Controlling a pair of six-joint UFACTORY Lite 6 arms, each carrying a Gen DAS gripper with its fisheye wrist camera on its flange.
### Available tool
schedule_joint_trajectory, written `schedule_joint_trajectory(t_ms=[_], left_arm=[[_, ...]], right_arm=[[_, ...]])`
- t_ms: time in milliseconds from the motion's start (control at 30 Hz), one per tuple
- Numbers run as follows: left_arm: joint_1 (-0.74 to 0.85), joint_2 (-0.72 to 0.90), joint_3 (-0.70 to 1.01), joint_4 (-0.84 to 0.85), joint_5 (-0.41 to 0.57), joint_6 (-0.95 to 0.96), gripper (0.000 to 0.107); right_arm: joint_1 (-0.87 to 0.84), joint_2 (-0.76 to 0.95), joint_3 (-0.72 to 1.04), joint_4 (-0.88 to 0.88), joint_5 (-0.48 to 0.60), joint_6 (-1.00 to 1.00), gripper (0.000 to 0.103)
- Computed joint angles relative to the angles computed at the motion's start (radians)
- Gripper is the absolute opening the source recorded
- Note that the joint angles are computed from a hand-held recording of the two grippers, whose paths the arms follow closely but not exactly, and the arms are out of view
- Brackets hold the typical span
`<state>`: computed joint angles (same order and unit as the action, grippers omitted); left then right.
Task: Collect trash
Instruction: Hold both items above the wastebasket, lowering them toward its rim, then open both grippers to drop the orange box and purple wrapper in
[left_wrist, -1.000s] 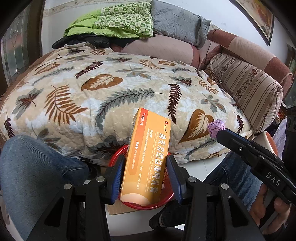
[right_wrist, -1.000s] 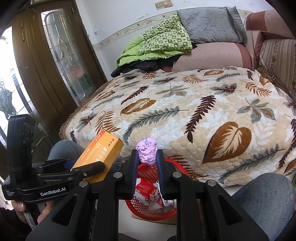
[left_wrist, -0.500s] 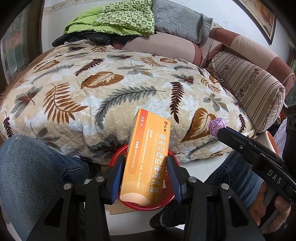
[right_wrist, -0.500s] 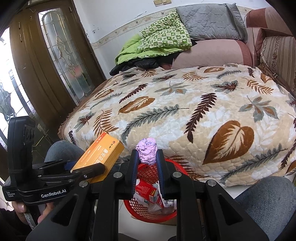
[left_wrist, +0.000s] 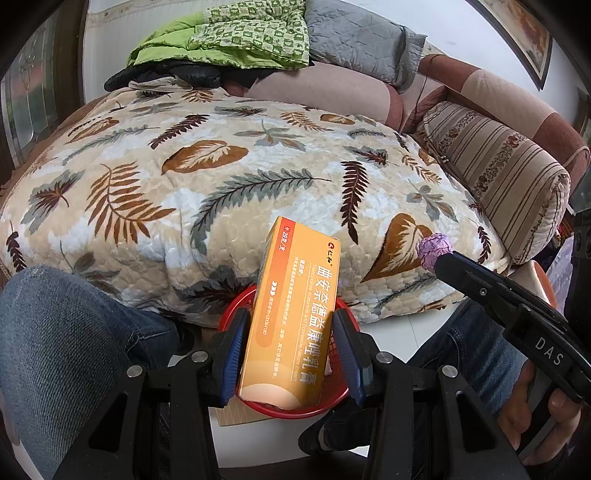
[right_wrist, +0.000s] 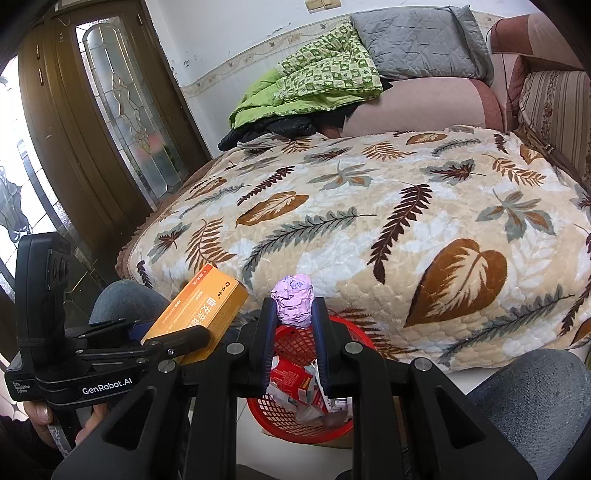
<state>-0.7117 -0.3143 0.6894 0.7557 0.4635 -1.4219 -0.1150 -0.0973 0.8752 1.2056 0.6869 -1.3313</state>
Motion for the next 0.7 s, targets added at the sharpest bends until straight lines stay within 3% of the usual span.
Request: schedule_joint_trajectory(t_ms=[500,633,667,700], left_arm=[[0.036,0.039,-0.004,-0.019,-0.056,0.035,0.05],[0.081,0.062,-0.006,-0.087,-0.096,0.091,0.055],[0.098,0.063,-0.011,-0.129,-0.112,0.129,0.058],[0.119,0.066,-0.016,-0.182,-0.133,0.181,0.059]], right_arm=[[0.006,0.01,-0.003,0.008,-0.01,-0.004,0.019],[0.008,0.037,0.011,0.006,0.006,-0.004,0.02],[0.01,0.043,0.011,0.005,0.003,0.0,0.025],[0.013,0.047,0.012,0.009,-0.005,0.001,0.04]])
